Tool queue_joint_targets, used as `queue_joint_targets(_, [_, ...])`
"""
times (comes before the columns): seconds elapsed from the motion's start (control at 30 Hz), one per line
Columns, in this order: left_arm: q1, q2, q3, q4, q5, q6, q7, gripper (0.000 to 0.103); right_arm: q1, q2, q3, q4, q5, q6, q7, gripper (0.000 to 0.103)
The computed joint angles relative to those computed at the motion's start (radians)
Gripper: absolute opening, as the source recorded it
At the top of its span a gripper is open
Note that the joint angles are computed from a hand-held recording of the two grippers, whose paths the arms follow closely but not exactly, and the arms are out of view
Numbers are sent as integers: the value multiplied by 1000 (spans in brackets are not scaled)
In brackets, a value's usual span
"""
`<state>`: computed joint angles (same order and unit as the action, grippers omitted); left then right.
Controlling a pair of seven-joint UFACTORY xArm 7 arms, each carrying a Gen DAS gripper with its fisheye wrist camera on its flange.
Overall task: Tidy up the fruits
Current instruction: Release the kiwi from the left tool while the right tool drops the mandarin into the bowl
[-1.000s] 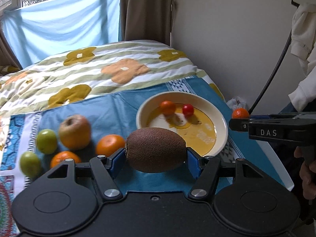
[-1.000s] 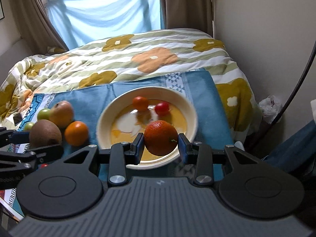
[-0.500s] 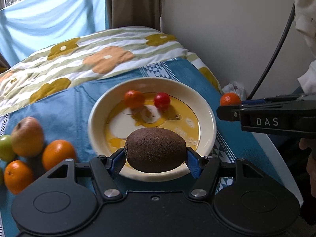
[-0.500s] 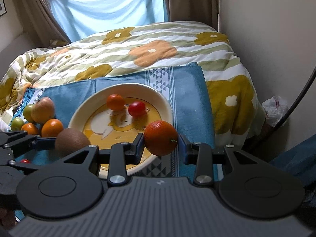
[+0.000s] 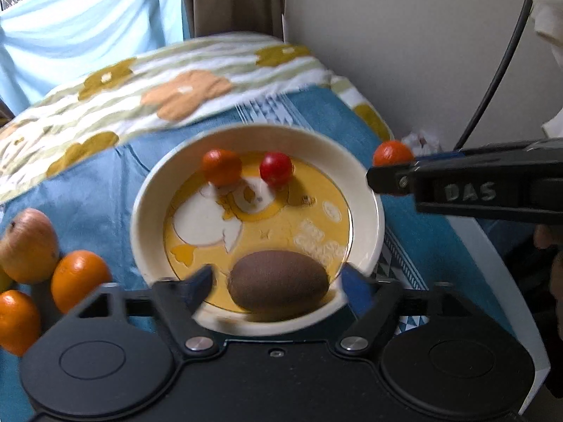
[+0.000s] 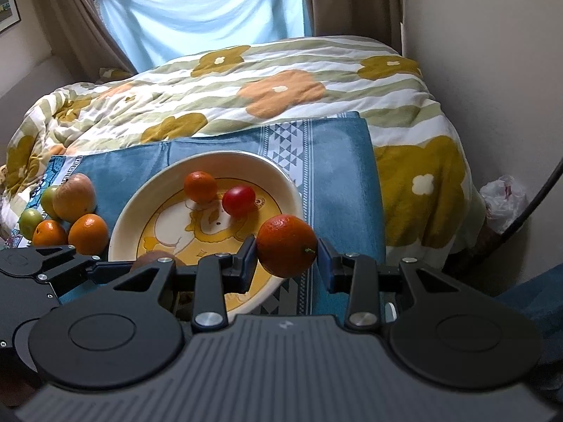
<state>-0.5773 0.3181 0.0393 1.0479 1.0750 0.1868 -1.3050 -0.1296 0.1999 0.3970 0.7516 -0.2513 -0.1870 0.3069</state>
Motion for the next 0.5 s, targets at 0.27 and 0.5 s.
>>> queue_joint_targets(0.27, [38, -103, -23, -79, 107, 51, -145, 97, -74, 47, 91, 47, -37, 13, -18, 51])
queue_joint_targets(0.5, [108, -171, -89, -148, 157, 126, -253, 97, -95, 105, 159, 91, -10, 33, -81, 51])
